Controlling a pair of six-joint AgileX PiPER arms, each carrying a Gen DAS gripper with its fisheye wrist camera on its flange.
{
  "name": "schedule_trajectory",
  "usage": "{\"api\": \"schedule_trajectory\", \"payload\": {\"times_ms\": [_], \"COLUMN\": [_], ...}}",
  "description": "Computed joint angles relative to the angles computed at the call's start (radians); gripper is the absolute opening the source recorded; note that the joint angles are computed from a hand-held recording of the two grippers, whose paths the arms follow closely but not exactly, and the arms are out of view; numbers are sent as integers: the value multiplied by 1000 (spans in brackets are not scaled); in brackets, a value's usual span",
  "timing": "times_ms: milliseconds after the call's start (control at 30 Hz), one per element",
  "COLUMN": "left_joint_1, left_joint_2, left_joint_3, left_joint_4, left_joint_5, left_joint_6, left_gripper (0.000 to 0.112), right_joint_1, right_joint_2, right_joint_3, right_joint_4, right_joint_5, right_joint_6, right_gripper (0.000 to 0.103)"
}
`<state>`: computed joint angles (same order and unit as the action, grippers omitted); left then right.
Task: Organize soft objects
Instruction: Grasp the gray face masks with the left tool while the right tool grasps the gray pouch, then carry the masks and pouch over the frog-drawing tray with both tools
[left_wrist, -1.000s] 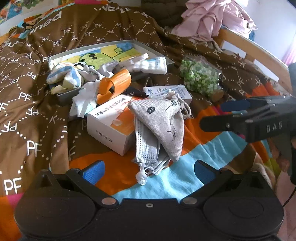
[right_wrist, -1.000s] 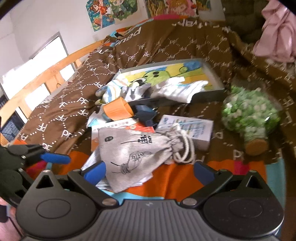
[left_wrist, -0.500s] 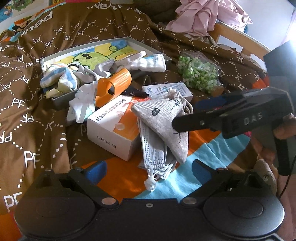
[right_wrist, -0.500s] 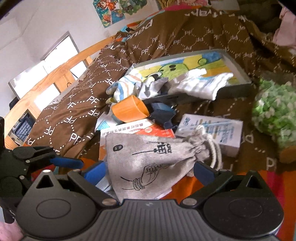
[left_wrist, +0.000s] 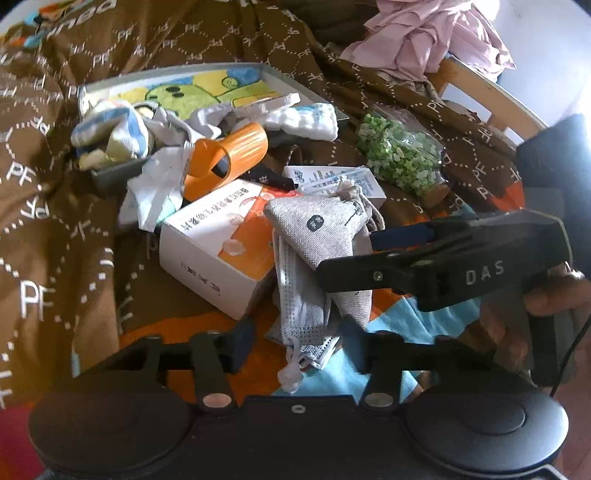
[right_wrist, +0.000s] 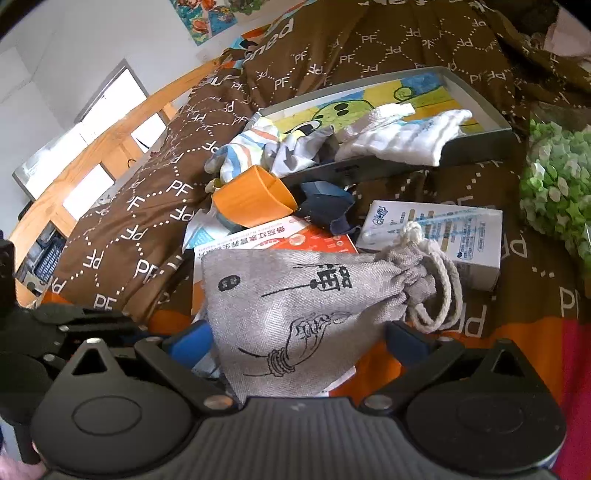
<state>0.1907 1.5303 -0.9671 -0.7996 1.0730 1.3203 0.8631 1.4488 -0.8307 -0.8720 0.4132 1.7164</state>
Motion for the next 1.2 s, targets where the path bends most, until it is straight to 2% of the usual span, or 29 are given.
{"api": "schedule_trajectory", "payload": {"times_ms": [167,233,467,567,800,933,1000,1100,1200], "left_joint_1": [3,15,14,7,-2,2,17,43,56], "left_joint_2": [19,22,7,-5,-55,-107,-123,-157,-190], "left_joint_3": [-4,-4,6,11,30,58,65,79,97], "left_joint_4": [-11,-36,-41,-29,-2,-8,-26,-60,-84], "left_joint_5": [-6,2,-6,-17,-52,-78,-68,-48,-40], "left_joint_6": [-26,-24,-30,-39,-80,-55,-32,17,53], "left_gripper": [28,18,11,9,4,3,3,3,3], "right_joint_1": [4,6,-7,-11,10,65,99,181,217], "right_joint_2": [-6,-9,-15,-26,-52,-61,-72,-62,-59], "right_joint_3": [-1,-2,13,26,48,40,37,-1,-14], "right_joint_4": [13,24,45,26,-38,-102,-148,-184,-202], "right_joint_5": [29,39,28,22,49,128,168,311,373], "right_joint_6": [5,-1,20,65,176,240,277,274,278], "right_gripper": [94,91,81,72,41,26,11,11,10]}}
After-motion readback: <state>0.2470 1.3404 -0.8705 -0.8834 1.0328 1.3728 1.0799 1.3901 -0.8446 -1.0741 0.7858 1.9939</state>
